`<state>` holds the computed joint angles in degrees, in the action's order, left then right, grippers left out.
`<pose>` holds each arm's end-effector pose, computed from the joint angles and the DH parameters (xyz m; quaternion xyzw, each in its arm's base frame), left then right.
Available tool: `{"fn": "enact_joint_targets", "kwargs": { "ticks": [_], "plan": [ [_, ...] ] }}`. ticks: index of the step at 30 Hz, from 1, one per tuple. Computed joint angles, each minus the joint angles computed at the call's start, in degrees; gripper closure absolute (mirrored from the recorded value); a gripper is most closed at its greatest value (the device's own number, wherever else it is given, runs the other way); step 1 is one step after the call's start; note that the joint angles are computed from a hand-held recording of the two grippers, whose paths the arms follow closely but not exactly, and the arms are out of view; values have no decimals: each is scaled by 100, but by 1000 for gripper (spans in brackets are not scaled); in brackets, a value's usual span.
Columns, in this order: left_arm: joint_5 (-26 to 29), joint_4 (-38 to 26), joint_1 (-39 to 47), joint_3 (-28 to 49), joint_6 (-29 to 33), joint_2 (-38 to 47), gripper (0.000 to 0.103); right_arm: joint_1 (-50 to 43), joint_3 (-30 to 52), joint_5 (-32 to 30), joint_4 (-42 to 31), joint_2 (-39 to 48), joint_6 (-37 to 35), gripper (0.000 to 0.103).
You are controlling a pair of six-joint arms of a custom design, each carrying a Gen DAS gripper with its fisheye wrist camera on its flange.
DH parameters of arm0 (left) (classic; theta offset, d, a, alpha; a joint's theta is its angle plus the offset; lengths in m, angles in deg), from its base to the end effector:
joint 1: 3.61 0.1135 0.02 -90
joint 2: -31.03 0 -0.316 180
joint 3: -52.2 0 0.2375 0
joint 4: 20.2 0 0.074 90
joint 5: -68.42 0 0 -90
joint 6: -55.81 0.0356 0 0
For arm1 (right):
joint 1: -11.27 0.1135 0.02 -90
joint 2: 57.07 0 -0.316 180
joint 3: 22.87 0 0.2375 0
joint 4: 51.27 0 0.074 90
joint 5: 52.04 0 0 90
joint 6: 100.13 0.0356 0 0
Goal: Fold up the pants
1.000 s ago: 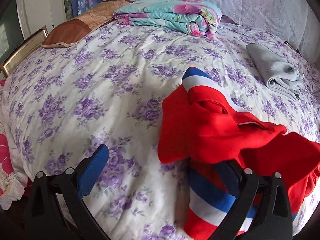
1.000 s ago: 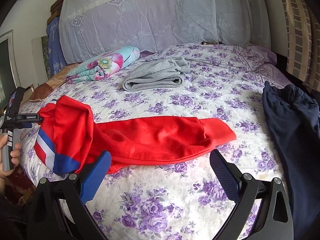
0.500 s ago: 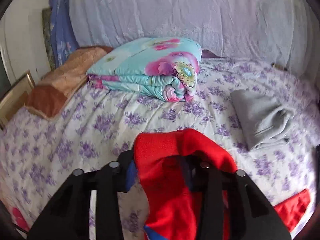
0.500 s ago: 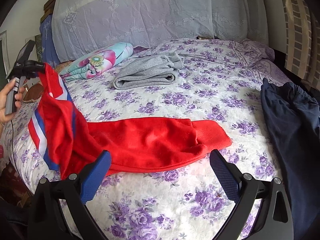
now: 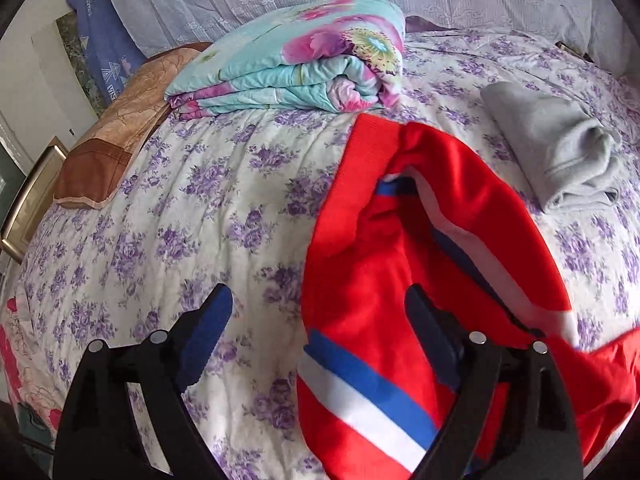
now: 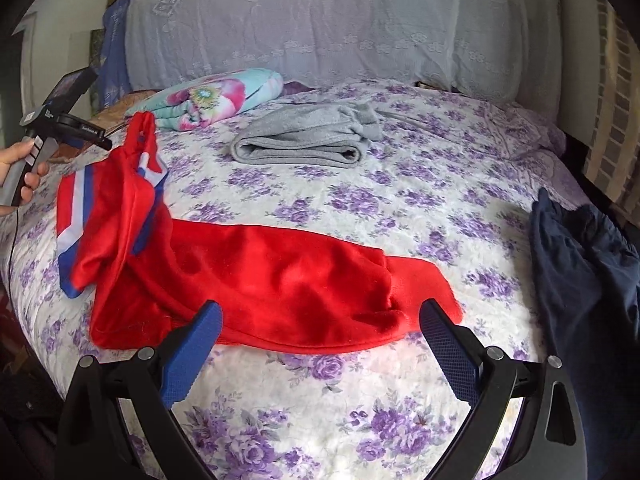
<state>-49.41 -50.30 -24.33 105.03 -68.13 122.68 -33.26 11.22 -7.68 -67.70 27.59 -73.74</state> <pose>0.2417 -0.0736 0.1821 -0.1535 0.9429 0.1285 0.2663 0.1462 -0.1081 0.1537 -0.2259 0.8779 0.0742 0.4156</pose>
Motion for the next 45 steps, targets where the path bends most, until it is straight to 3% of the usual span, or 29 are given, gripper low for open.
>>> {"fn": "enact_joint_targets", "kwargs": {
  "ticks": [3,4,6,7,8,10,14,18,20,21,22,23,26,29,31,34,36,39,42,45],
  "plan": [
    [-191,-25,-863,-400,-479,-277,17,398,181,-211,-1070,-166,-1033,4],
    [-229,-10,-1132,-466,-598,-283,16,684,30,-127,-858,-369,-987,4],
    [-303,26,-1533,-510,-786,-105,13,1740,-411,630,427,-640,-95,4],
    [-348,53,-1653,-511,-884,59,13,2269,-426,1074,727,-504,197,13],
    [-381,78,-1680,-518,-981,225,13,2801,-357,1557,939,-242,458,24],
    [-236,302,-1473,-661,-1074,450,13,3364,151,2157,627,292,848,95],
    [312,1054,-884,-1244,-1075,527,12,3250,1170,2303,389,501,1570,92],
    [413,1410,-789,-1530,-1109,485,7,3014,2897,2484,-31,1500,2747,91],
    [417,1421,-847,-1502,-1158,490,7,3222,3571,3191,52,2137,3161,70],
    [351,1327,-916,-1451,-1220,503,7,3305,3613,3633,451,2353,3304,44],
    [304,1262,-953,-1406,-1238,502,7,3325,3539,3887,857,2463,3413,37],
    [269,1183,-1003,-1381,-1272,440,7,3276,3496,3882,1012,2494,3530,37],
    [31,799,-1304,-1488,-1549,-184,7,2888,3005,3035,1024,1992,3884,37],
    [-42,283,-1318,-1715,-1673,-1215,7,2196,2419,1771,139,1304,2886,28],
    [95,55,-1020,-1894,-1619,-1826,7,1654,1931,1195,-374,1012,2069,16],
    [1111,610,139,-2328,-945,-2269,7,989,1331,742,-1080,976,994,15],
    [1483,1073,402,-2508,-969,-2062,7,683,1028,537,-1283,1258,640,15],
    [1958,2011,577,-2648,-1042,-1364,7,666,628,490,-1144,1755,597,15],
    [2392,2912,652,-2632,-1225,-584,8,884,117,322,-500,1705,872,15],
    [2047,3061,406,-2165,-1503,171,6,1539,-5,188,-117,1622,1545,17]
  ]
}}
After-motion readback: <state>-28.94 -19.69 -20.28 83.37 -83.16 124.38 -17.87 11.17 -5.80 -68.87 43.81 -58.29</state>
